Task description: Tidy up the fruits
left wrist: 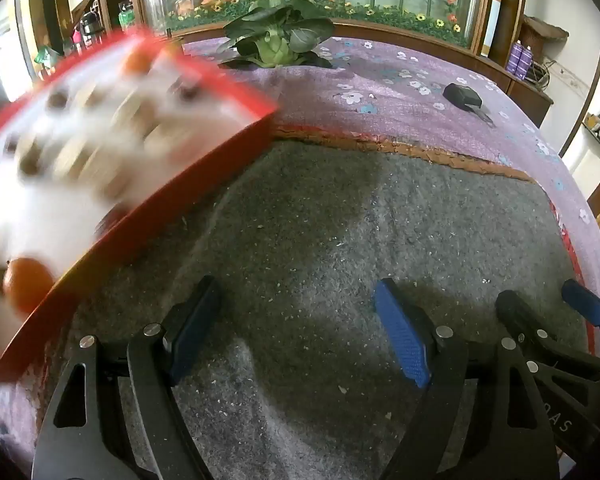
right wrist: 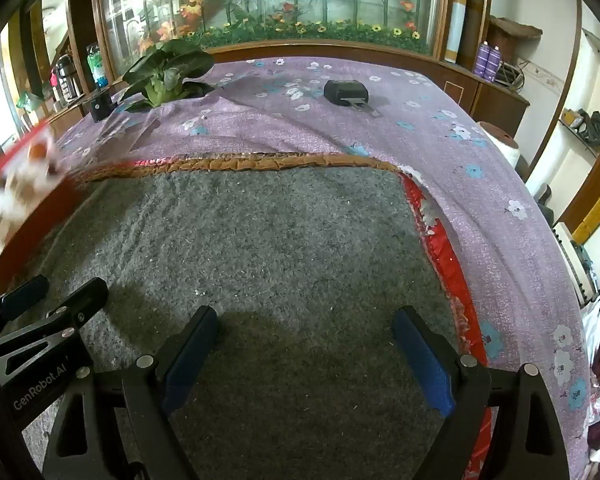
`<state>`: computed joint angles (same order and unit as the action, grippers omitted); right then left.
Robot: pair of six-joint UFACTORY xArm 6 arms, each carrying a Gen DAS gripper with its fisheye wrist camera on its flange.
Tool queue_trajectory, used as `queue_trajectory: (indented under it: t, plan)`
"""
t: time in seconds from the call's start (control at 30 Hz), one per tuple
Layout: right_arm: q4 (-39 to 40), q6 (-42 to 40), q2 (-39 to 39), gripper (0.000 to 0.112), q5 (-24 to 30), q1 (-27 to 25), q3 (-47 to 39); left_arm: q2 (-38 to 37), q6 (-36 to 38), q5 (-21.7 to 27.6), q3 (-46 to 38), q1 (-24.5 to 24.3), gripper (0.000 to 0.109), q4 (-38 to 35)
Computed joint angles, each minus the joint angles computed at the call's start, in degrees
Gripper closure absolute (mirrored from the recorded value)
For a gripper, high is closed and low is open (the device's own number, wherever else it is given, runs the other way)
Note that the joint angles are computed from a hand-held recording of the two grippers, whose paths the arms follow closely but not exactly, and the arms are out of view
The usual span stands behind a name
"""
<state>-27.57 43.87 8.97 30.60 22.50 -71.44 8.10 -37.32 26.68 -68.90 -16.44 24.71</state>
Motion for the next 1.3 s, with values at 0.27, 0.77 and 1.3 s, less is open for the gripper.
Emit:
queue_trajectory:
  t: [0.27,0.77,1.3]
  plan:
    - [0.1,-0.1,0.0,0.023,0.0,0.0,0.0,0.0,0.0,0.0,0.0,0.0,0.028,0.0]
    - [0.1,-0.1,0.1,0.023,-0.1,-0.1,-0.1,-0.1,0.2,0.1,0.0,0.0,0.028,-0.1]
    - [0.1,-0.1,-0.1,0.023,-0.1,0.0,0.1,-0.8,1.4,-0.1,0.6,0.7,0.028,-0.7]
